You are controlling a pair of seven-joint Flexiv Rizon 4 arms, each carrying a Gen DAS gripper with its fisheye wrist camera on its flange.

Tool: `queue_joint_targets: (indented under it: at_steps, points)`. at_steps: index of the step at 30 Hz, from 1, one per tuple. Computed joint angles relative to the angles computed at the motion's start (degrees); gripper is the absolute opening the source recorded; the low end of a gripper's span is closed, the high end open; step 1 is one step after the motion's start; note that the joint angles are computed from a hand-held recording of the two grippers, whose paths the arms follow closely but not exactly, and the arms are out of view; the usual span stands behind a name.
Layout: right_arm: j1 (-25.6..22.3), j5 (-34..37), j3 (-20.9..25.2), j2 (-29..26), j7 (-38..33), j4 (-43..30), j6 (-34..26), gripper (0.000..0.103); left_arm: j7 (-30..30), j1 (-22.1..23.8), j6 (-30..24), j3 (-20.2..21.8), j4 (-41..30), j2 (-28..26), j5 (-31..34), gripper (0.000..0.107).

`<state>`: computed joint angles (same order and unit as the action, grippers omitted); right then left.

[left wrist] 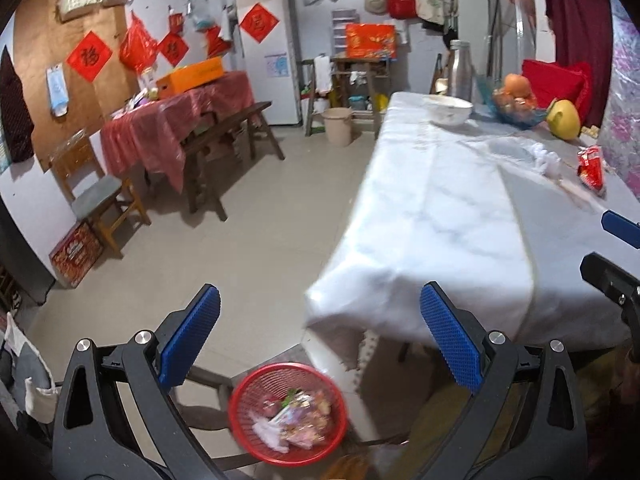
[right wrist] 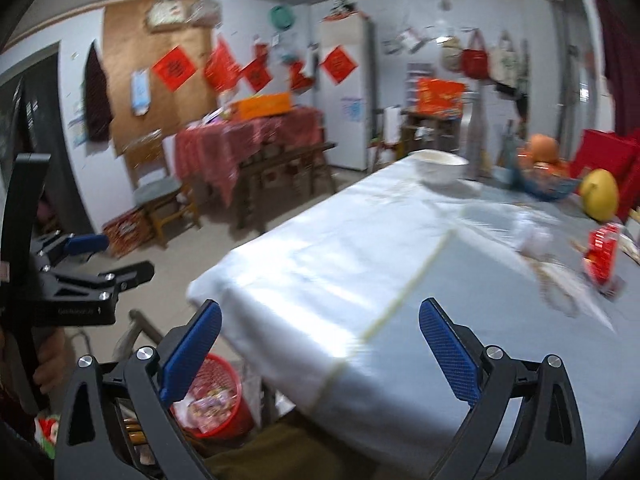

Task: Collect trash
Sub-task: 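Move both tools back over the table toward the tissue and red chip bag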

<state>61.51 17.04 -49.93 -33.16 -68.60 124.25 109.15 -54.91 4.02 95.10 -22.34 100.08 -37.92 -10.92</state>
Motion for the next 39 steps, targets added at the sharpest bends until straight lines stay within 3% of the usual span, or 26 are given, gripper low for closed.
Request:
queue_joint_targets:
  at_steps: [4,9,18,27,39]
  points:
    - [-0.4,2.5,-1.4,0.6,0.0,2.4,2.4,0.097,0.4,-1.8,-1.7,-0.8,-1.2,-0.4,0.0,0.096]
    - [-1.1,5.5,-2.6,0.2,-0.4,3.9,3.8,0.097,-0.4,-8.8,-2.3,4.1,-4.4,-1.3,0.1,0.096]
    - [-10.5,8.2,3.1,1.5,-1.3,4.3,6.0,0.097,-0.9,-17.3,-9.4,8.8,-12.9,-5.0,-0.7,0.096]
    - [-25.2,8.5,12.4,2.3,-0.1,2.6,6.0,0.097,-2.4,-24.6,-18.6,13.6,-24.3,-10.7,0.5,0.096]
    - [-34.8,5.3,14.8,0.8,2.8,0.0,3.7,0.097,-7.0,-30.9,-35.9,17.4,-47.3,-22.5,3.2,0.096]
